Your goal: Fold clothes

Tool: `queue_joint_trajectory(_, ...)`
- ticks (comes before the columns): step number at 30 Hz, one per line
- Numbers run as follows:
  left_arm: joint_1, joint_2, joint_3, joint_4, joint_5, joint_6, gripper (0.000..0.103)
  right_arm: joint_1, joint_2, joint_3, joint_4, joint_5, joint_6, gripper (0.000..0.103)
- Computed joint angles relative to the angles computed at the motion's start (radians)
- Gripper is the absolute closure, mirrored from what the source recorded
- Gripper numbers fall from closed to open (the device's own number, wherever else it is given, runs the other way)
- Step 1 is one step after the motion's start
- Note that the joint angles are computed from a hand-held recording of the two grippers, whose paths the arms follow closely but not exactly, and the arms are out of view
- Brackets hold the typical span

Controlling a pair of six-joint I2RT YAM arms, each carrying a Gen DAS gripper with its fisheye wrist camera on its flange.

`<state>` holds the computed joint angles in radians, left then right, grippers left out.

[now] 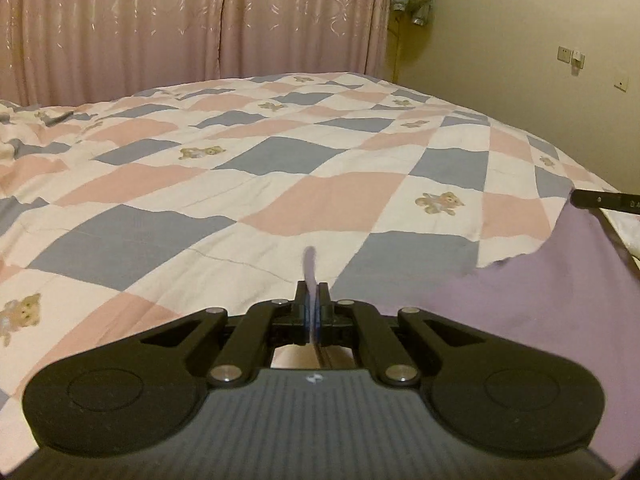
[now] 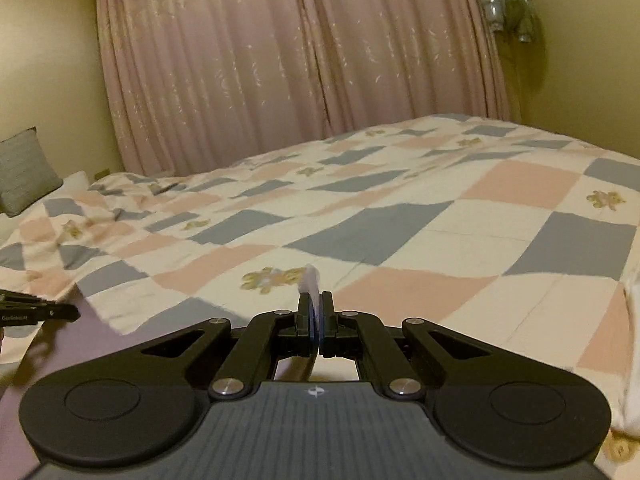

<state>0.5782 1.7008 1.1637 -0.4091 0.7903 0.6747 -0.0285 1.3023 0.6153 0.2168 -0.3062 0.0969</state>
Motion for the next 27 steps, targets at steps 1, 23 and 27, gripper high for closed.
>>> queue_joint_trajectory(1,-0.006,0.014,-0.003,0.016,-0.006,-0.001,0.103,-0.002,0.026,0.003,0.029,0.001,0.002,0.103)
queue_joint_trajectory(23,-0.011,0.163,0.156,-0.232,-0.055,0.042,0.094,-0.069,0.132,0.009,-0.081,-0.182,0.134,0.056)
queue_joint_trajectory(27,0.032,0.089,0.101,-0.205,-0.009,0.047,0.103,-0.061,0.115,-0.003,-0.079,-0.209,0.159,0.098)
